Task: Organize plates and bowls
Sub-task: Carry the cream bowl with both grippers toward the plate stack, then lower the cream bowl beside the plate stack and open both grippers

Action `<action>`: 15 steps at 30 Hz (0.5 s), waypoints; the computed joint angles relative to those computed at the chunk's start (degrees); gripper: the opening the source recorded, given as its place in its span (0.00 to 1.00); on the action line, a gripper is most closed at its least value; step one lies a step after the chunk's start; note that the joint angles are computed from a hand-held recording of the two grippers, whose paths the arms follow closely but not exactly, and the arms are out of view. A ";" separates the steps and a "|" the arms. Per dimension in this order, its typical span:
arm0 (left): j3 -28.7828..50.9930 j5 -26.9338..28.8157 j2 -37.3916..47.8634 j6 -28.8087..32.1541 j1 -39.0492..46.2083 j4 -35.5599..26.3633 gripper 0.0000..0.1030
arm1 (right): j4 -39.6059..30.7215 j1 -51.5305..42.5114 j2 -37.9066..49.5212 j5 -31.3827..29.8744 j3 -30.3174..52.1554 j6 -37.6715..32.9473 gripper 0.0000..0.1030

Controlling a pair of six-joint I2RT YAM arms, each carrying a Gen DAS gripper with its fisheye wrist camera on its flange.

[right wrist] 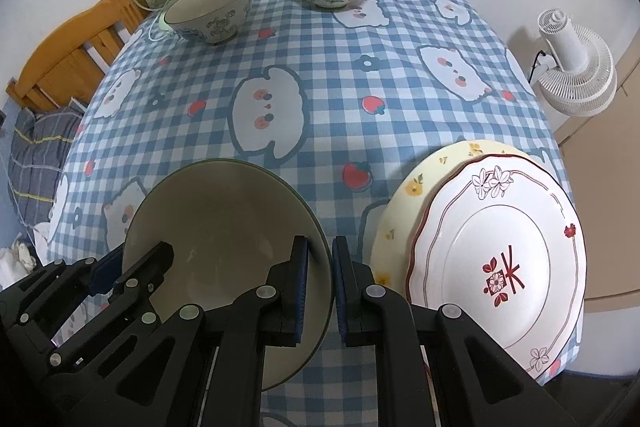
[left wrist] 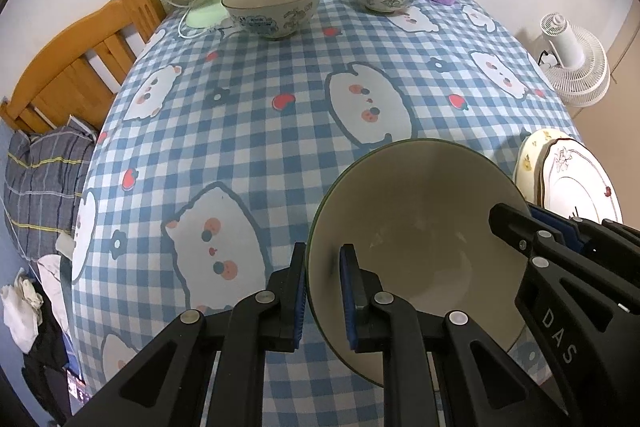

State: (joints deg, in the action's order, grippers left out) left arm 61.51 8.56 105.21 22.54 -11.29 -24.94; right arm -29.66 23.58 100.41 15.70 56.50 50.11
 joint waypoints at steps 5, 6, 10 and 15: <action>0.90 1.20 0.46 0.01 -0.31 -2.17 0.39 | -0.04 -0.28 -0.13 -0.79 0.05 -0.43 0.15; 0.67 1.25 0.19 0.21 -0.50 -2.20 0.41 | -0.46 -0.37 0.04 -0.96 0.29 -0.68 0.15; 0.73 0.92 0.01 0.27 -0.52 -2.50 0.59 | -1.75 -0.48 -0.27 -1.50 0.64 -1.16 0.22; 1.76 1.11 -0.60 0.04 0.19 -3.72 0.72 | -1.32 0.34 -3.43 1.20 -0.98 0.24 0.68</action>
State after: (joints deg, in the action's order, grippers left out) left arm 63.27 9.67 104.61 22.58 -11.10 -28.66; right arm -30.98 23.92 96.98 16.90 55.51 50.35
